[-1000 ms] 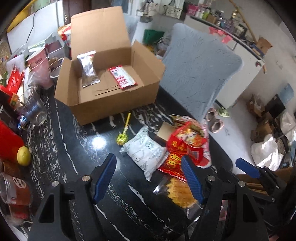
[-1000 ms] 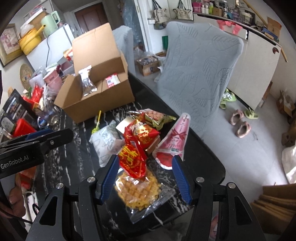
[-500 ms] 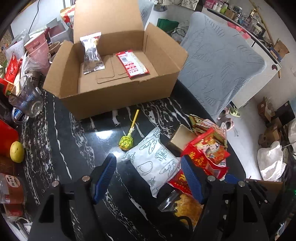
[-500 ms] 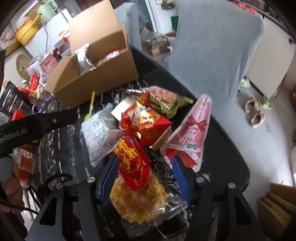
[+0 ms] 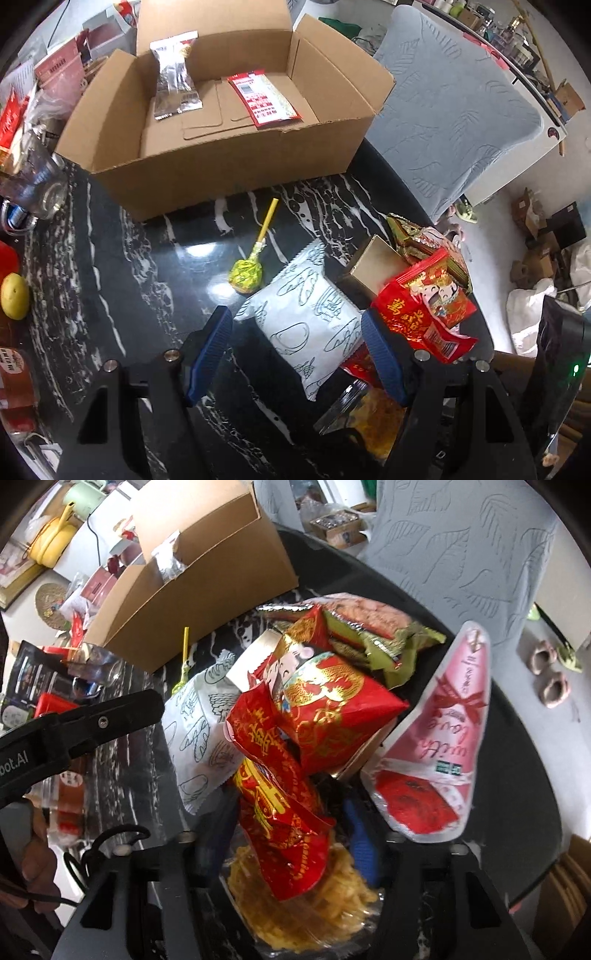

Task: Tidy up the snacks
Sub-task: 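Grasp the white printed bread bag with the left gripper while the right grasps a red candy bag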

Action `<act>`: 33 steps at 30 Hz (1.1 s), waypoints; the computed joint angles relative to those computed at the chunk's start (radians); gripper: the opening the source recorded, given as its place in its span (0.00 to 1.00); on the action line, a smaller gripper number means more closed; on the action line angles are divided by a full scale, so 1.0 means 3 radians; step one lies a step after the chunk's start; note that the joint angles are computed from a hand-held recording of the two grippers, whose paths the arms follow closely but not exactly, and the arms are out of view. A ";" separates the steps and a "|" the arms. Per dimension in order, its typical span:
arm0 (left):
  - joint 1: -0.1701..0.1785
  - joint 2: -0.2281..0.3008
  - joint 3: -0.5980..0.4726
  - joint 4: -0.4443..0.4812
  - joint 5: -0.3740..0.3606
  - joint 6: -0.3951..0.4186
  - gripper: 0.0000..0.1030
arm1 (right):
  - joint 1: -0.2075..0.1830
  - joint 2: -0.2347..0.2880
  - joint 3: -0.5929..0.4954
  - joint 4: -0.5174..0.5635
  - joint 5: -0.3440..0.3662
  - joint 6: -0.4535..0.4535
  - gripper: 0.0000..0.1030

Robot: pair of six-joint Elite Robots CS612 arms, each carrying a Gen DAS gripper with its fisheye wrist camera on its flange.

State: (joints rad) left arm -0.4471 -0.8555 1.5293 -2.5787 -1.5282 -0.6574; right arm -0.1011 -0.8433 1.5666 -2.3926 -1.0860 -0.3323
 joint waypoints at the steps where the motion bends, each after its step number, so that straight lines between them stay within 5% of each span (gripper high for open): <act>1: 0.0007 0.0014 -0.0016 0.0000 -0.0030 -0.0001 0.70 | 0.0007 -0.0004 0.0004 -0.0017 -0.0019 0.0000 0.40; 9: 0.0040 0.0141 -0.0160 0.0072 -0.0254 -0.0063 0.70 | -0.0015 -0.0022 0.0033 0.0017 0.0056 -0.0075 0.34; 33: -0.0025 0.0278 -0.0332 0.0666 -0.0055 -0.0125 0.70 | 0.0065 0.0019 -0.0037 0.0045 -0.0066 -0.0192 0.34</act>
State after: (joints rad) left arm -0.4547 -0.7721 1.4297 -2.3787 -1.5447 -0.6950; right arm -0.0817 -0.8376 1.5555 -2.3790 -1.1059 -0.3900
